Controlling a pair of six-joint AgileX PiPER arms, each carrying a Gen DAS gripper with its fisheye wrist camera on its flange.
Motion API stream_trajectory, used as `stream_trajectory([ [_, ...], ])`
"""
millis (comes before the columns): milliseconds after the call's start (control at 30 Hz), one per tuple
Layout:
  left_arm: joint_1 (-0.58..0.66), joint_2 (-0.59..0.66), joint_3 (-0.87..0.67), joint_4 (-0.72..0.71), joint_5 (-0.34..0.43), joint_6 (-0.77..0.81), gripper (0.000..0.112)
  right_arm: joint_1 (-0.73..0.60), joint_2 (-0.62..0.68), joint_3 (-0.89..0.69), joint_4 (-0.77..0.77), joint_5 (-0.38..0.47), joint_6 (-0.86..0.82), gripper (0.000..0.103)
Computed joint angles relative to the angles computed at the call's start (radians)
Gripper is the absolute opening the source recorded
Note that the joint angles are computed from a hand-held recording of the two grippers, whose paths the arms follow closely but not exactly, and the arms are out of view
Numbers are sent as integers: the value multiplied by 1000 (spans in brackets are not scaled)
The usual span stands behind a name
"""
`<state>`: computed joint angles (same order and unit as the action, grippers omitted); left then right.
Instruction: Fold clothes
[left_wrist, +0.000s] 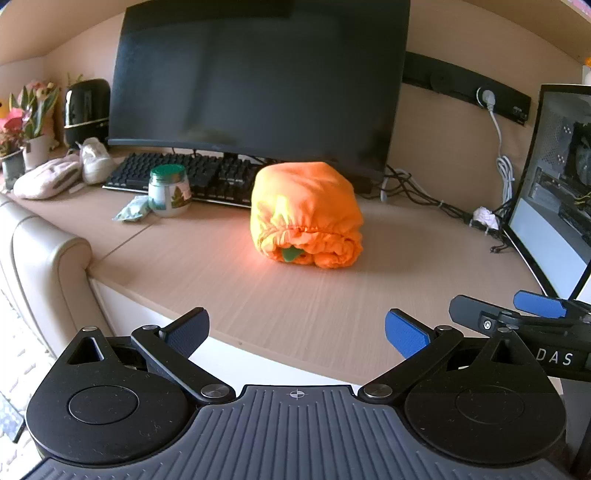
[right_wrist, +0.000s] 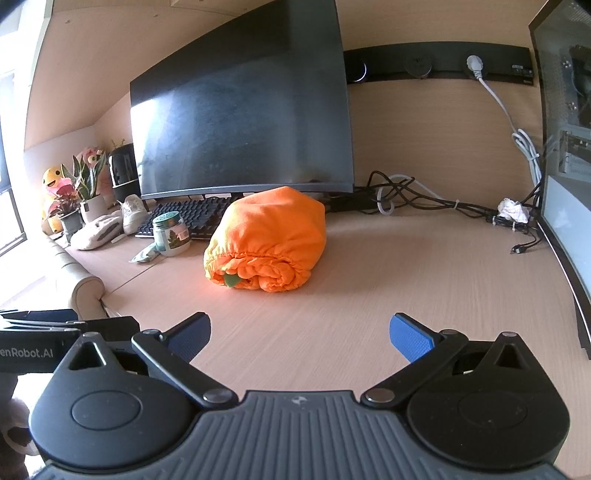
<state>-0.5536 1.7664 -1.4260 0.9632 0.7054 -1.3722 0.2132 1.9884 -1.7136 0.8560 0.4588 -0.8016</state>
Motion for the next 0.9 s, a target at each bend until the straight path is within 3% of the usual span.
stream_trajectory([
  [900,2,31,-43,-10,10,19,103,-11,8,-8,-9,1,16,103],
])
